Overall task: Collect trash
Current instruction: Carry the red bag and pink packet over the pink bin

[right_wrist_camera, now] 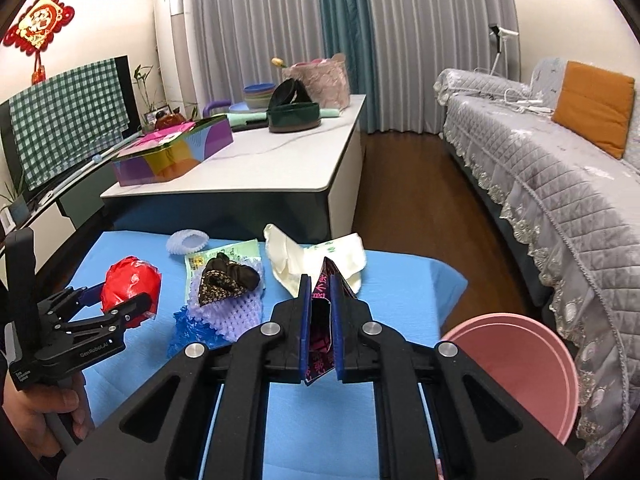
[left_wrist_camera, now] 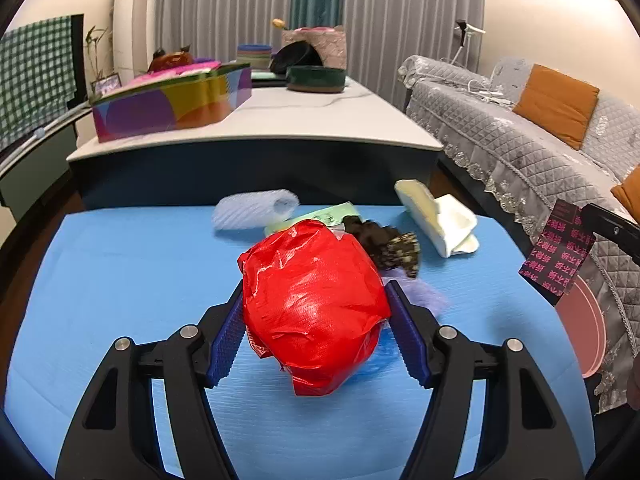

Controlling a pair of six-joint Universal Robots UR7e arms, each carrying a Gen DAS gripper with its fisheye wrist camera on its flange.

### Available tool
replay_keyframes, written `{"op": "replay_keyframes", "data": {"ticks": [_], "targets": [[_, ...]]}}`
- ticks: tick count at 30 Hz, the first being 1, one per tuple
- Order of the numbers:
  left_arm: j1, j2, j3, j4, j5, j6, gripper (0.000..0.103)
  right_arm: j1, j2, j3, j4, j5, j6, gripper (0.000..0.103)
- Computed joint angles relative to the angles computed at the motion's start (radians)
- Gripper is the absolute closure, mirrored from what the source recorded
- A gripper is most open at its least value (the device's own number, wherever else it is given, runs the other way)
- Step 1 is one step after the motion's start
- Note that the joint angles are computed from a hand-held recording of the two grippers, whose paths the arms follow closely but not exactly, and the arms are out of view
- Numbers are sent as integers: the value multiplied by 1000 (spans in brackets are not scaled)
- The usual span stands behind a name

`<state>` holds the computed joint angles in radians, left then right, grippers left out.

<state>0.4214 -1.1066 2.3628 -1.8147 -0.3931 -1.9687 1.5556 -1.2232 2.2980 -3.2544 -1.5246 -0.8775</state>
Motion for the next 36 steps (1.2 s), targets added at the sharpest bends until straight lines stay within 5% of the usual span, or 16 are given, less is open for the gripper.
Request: {"op": "replay_keyframes", "data": {"ticks": [14,36], "targets": [[-54,72,-40,-41,41,53,38,-61,-116,42,-7,36,-23,93],[-53,191,-42,-484,91,414,38,-125,-177,38,-29,53,-33,93]]}}
